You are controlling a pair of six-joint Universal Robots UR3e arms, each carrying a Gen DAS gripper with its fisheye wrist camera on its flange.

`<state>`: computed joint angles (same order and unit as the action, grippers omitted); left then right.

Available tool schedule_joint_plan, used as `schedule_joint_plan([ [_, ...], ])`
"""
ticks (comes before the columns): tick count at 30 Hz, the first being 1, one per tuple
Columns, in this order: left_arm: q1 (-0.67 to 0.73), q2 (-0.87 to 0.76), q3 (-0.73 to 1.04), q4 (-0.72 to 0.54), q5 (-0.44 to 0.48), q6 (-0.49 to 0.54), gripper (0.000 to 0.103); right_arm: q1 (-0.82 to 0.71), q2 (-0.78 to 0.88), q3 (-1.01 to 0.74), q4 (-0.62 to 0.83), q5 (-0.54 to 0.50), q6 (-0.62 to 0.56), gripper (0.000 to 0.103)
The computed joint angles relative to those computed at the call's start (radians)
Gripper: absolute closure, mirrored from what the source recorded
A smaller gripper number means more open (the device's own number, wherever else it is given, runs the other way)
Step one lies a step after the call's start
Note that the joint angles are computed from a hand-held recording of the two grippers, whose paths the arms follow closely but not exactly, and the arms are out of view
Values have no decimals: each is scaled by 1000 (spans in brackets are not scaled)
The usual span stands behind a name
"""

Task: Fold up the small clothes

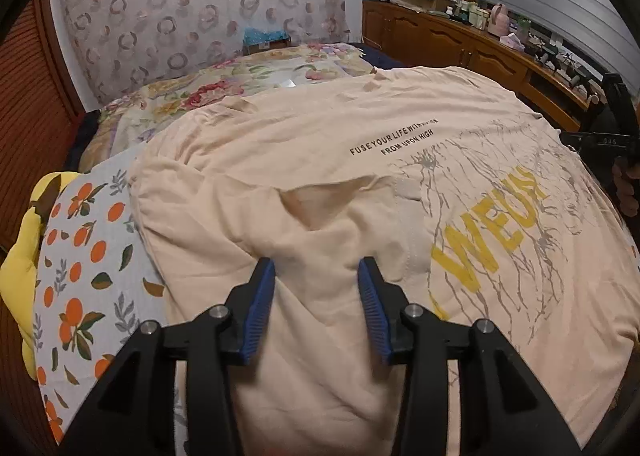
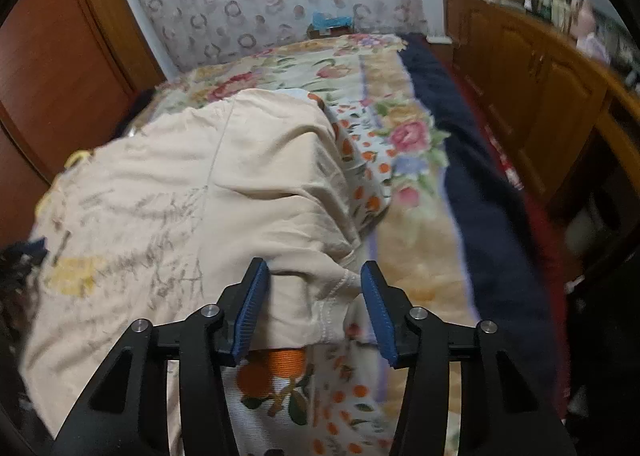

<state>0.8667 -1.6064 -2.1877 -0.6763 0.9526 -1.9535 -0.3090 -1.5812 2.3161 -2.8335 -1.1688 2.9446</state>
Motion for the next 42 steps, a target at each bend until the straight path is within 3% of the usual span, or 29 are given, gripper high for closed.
schedule_joint_plan([
  [6, 19, -1, -48, 71, -24, -7, 57, -57, -30, 33, 39, 128, -16, 83],
  [10, 32, -12, -38, 57, -25, -19, 49, -15, -56, 37, -4, 62, 5, 97],
  [19, 38, -18, -20, 34, -28, -15, 48, 51, -111, -5, -36, 34, 34, 100],
  [28, 40, -20, -16, 32, -27, -12, 48, 323, -17, -229, -31, -74, 82, 101],
  [30, 41, -22, -12, 28, -28, -9, 48, 340, 8, -237, -57, -98, 76, 100],
  [32, 43, -19, -10, 17, -30, -3, 48, 348, 29, -226, -98, -151, 75, 86],
  [34, 44, -10, -17, 17, -31, -2, 48, 342, 48, -205, -135, -209, 68, 61],
  [35, 50, -2, -24, 19, -34, 2, 48, 319, 53, -181, -149, -218, 66, 56],
  [39, 98, 77, -58, -35, -87, 43, 48, 241, 73, -108, -173, -230, 58, 52],
  [42, 119, 142, -42, -160, -130, 81, 48, 160, 83, -53, -179, -181, 65, 52],
])
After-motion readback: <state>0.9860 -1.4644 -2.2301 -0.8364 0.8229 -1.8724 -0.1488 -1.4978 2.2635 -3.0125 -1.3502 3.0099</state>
